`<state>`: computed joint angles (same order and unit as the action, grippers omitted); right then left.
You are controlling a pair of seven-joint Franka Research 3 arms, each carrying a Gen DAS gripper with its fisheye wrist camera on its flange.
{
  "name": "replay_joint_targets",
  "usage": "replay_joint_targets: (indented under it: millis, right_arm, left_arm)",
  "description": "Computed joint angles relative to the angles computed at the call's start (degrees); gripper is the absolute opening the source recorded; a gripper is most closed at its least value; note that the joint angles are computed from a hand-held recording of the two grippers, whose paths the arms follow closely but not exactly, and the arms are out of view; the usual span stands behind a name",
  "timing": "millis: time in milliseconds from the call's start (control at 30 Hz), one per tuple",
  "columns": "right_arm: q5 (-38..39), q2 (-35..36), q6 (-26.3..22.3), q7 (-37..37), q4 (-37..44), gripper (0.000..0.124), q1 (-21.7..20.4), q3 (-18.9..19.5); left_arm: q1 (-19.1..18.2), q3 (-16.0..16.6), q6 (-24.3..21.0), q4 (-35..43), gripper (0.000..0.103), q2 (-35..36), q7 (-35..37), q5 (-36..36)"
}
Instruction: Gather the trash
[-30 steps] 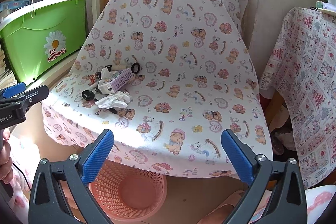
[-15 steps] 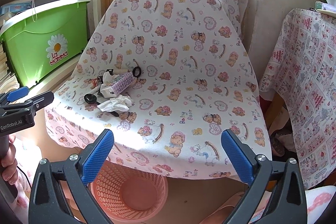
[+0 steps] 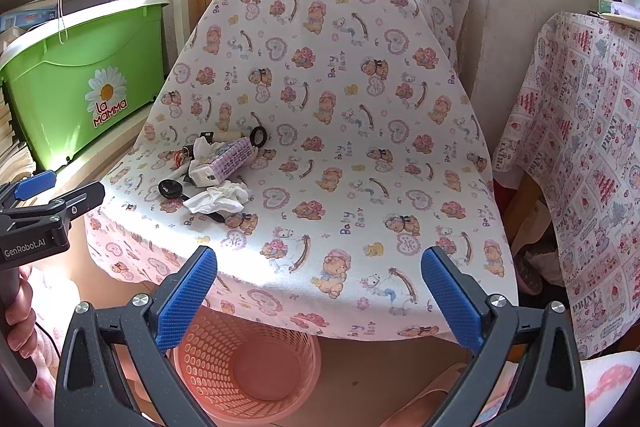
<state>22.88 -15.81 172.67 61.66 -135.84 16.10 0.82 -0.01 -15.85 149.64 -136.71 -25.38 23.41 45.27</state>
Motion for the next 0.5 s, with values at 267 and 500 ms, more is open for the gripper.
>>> replay_joint_targets:
  millis: [267, 500]
  right_arm:
    - [0.43, 0.06, -0.51, -0.29, 0.21, 0.103, 0.28, -0.43]
    - [0.28, 0.06, -0.37, -0.26, 0.14, 0.103, 0.07, -0.15]
  left_arm:
    - [-0.25, 0.51, 0.71, -0.20, 0.102, -0.21, 0.37, -0.31]
    - [0.27, 0.17, 0.83, -0.43, 0.102, -0.67, -0.09, -0.38]
